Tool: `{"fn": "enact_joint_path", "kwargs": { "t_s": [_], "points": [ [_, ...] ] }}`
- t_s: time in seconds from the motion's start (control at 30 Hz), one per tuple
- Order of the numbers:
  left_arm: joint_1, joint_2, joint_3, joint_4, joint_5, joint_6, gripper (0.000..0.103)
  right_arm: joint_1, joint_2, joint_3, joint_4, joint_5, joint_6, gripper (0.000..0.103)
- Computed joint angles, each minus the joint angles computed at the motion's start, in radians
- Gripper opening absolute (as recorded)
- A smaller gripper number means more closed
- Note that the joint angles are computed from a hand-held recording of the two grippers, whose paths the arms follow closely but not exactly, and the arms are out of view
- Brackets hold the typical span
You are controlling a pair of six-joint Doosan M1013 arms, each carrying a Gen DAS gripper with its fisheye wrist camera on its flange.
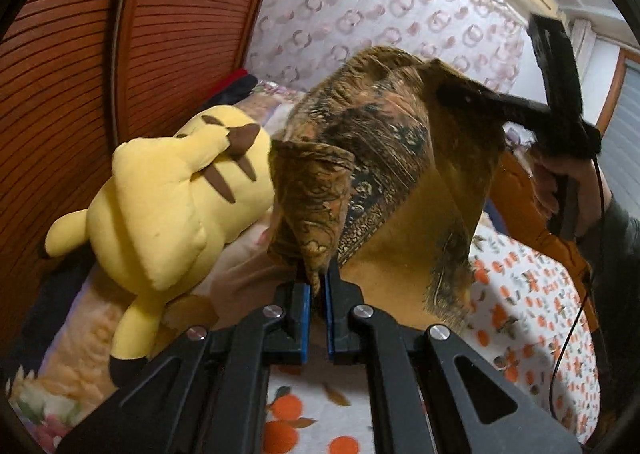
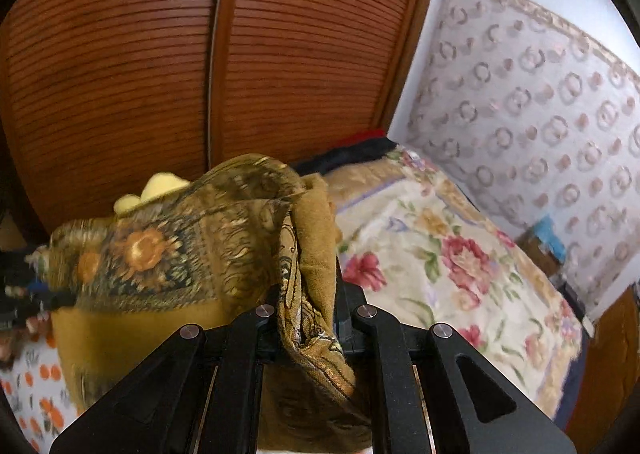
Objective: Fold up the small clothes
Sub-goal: 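Carry the bundle with both tools and set it beside the yellow plush toy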
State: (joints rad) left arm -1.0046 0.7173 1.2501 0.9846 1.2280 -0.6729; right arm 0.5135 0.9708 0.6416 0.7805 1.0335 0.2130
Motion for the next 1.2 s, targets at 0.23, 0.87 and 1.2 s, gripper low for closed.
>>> {"fn": "enact_joint_path", "kwargs": {
  "t_s": [0.23,0.87,1.2],
  "points": [
    [-0.002,0.002,-0.006,-0.023,0.002,0.029,0.004,0.016,0.028,-0.036,-0.048,-0.121,0.149,0.035],
    [-0.018,0.006,-0.045,-0.026,0.129,0.105,0.06,0.005,0.043,0.068,-0.03,-0.071,0.145,0.042],
    [-0.029,0.014,-0.087,-0.019,0.196,0.175,0.06,0.001,-0.016,0.161,0.006,-0.105,0.11,0.043]
  ]
}}
